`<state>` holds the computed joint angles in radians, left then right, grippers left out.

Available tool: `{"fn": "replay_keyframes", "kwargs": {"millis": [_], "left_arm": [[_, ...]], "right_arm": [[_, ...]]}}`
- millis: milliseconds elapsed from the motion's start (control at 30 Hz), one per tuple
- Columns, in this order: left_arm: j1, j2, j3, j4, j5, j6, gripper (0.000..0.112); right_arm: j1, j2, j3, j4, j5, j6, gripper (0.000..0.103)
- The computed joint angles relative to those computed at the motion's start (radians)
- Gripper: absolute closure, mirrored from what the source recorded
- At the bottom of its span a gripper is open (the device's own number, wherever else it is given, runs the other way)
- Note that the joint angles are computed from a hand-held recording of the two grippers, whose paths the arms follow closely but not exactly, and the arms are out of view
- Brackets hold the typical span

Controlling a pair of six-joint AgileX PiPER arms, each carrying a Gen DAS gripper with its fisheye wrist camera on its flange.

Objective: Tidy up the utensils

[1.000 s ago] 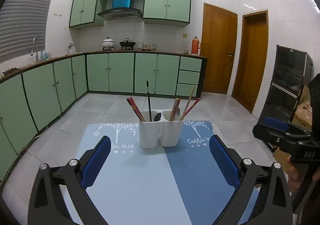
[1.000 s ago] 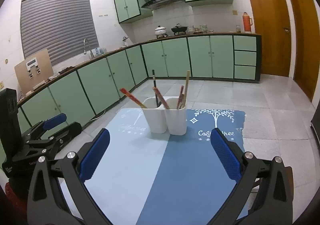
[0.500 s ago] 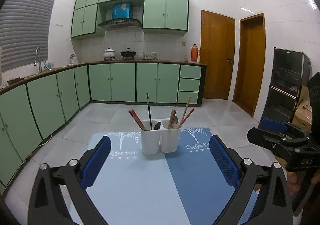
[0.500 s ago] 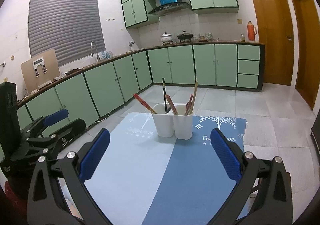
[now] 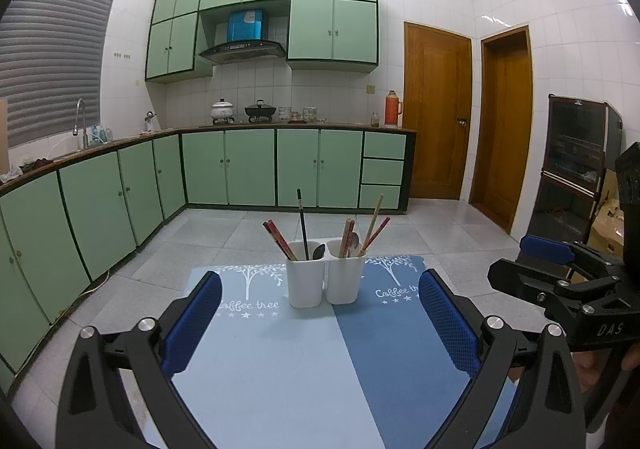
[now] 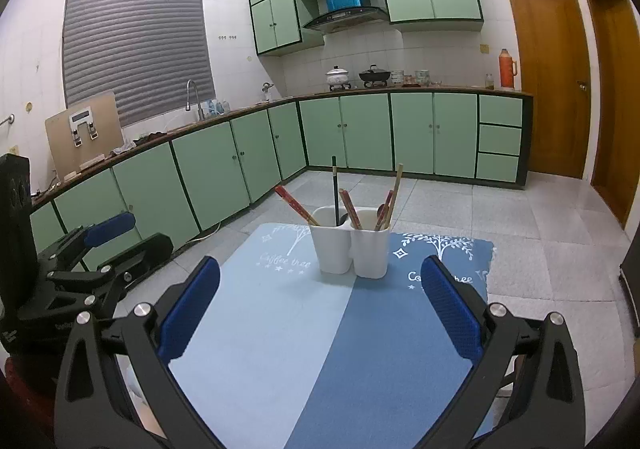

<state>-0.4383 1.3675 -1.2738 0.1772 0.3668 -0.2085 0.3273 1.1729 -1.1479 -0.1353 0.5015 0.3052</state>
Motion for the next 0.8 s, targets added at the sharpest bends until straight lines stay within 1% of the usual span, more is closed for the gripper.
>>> {"fn": "replay_keyframes", "kwargs": {"millis": [600,800], "left_arm": [[-0.009,-0.019,0.004,0.034,0.012,-0.036,0.016],[-0.004,-0.020,0.003,0.022,0.013,-0.023,0.016]], "right_arm": [[0.016,0.001,0.001,-0.028,-0.004,0.026,0.006],[0.020,-0.001,0.004,-0.034,-0.003,0.032,0.006]]}}
